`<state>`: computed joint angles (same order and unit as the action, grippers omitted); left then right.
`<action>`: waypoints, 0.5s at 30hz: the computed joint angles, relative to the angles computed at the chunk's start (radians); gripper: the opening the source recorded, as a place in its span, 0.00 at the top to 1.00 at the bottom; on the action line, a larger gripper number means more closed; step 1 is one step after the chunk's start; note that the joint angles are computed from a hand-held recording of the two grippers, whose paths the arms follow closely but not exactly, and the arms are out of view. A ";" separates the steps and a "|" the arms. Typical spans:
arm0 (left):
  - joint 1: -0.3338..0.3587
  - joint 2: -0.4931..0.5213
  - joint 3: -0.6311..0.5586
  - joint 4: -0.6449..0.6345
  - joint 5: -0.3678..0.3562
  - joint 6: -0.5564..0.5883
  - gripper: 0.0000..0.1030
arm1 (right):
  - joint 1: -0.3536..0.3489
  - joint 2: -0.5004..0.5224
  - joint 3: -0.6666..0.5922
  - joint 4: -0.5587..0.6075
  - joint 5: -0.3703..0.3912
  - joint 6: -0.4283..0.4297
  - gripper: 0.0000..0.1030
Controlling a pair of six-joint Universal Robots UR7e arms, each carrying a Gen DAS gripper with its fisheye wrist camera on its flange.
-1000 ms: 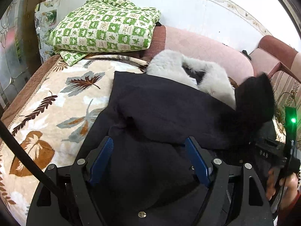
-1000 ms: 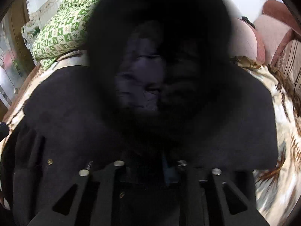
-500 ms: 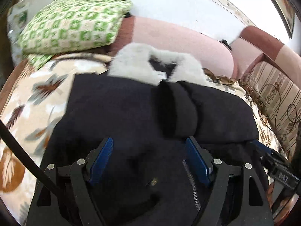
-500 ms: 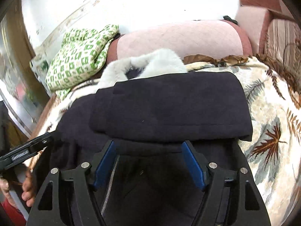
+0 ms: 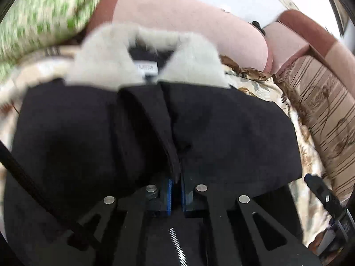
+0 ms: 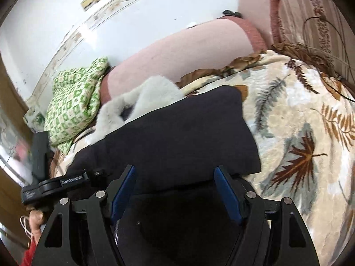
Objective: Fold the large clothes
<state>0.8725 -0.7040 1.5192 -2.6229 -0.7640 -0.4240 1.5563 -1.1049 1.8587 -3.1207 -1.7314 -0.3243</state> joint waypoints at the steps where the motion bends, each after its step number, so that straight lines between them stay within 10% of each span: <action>1: -0.010 -0.012 0.010 -0.010 0.016 0.010 0.95 | -0.002 -0.003 0.000 -0.002 0.000 0.006 0.25; 10: -0.052 -0.237 0.131 -0.046 0.283 0.019 0.95 | -0.018 -0.025 0.007 -0.013 0.055 0.062 0.25; 15: 0.031 -0.296 0.169 0.135 0.269 -0.150 0.94 | -0.003 0.004 -0.008 0.015 0.038 0.052 0.25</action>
<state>0.9039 -1.0000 1.6877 -2.4875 -0.4946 -0.5740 1.5536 -1.1006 1.8512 -3.1060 -1.6932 -0.2727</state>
